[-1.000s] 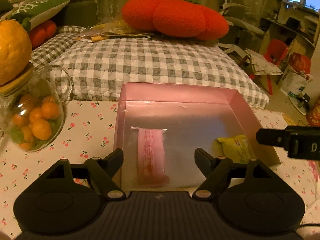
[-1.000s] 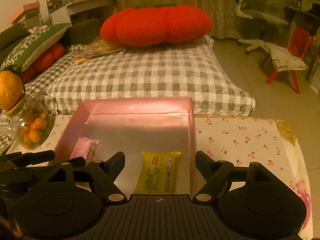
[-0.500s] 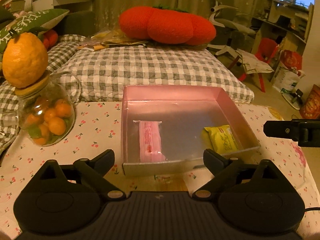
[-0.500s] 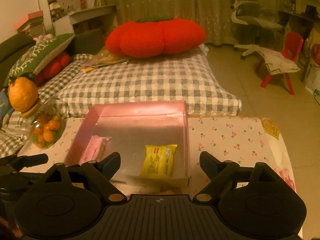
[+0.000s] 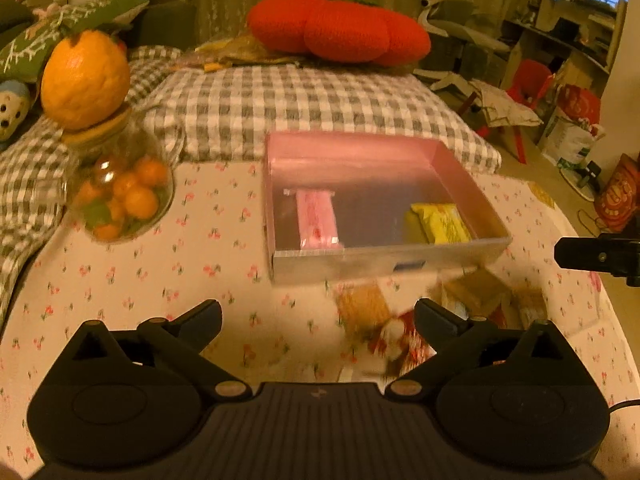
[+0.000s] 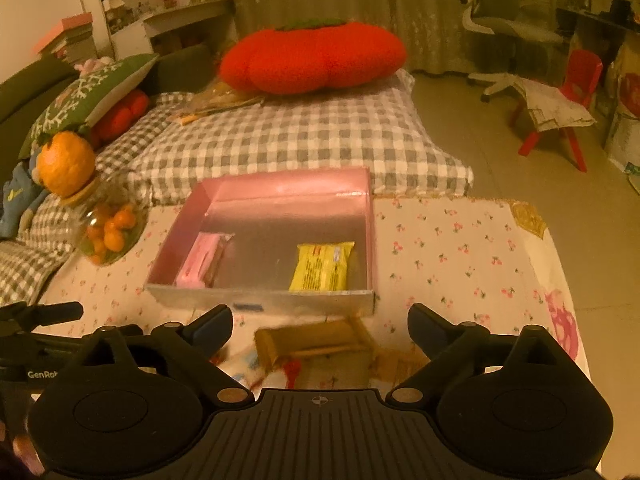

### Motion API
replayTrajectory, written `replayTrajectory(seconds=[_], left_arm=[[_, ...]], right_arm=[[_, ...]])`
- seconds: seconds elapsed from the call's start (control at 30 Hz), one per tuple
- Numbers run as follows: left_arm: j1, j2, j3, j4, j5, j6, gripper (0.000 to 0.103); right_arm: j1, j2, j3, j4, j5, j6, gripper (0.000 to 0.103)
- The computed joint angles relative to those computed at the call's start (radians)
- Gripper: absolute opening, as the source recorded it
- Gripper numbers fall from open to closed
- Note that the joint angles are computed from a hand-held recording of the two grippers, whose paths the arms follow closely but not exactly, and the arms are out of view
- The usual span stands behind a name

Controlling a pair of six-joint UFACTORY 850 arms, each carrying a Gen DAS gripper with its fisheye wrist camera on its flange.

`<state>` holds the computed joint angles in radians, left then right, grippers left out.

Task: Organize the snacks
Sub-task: 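Withdraw both grippers from the box back to the snack pile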

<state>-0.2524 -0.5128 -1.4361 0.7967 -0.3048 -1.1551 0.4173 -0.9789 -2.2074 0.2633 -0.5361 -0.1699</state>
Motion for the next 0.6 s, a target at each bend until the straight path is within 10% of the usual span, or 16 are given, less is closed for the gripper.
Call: replayTrajectory(seconds=[0.6], left_arm=[[0.002, 0.076, 0.167, 0.038, 0.005, -0.116, 0.102]], right_arm=[[-0.015, 0.125, 0.299, 0.011, 0.054, -0.06, 0.097]])
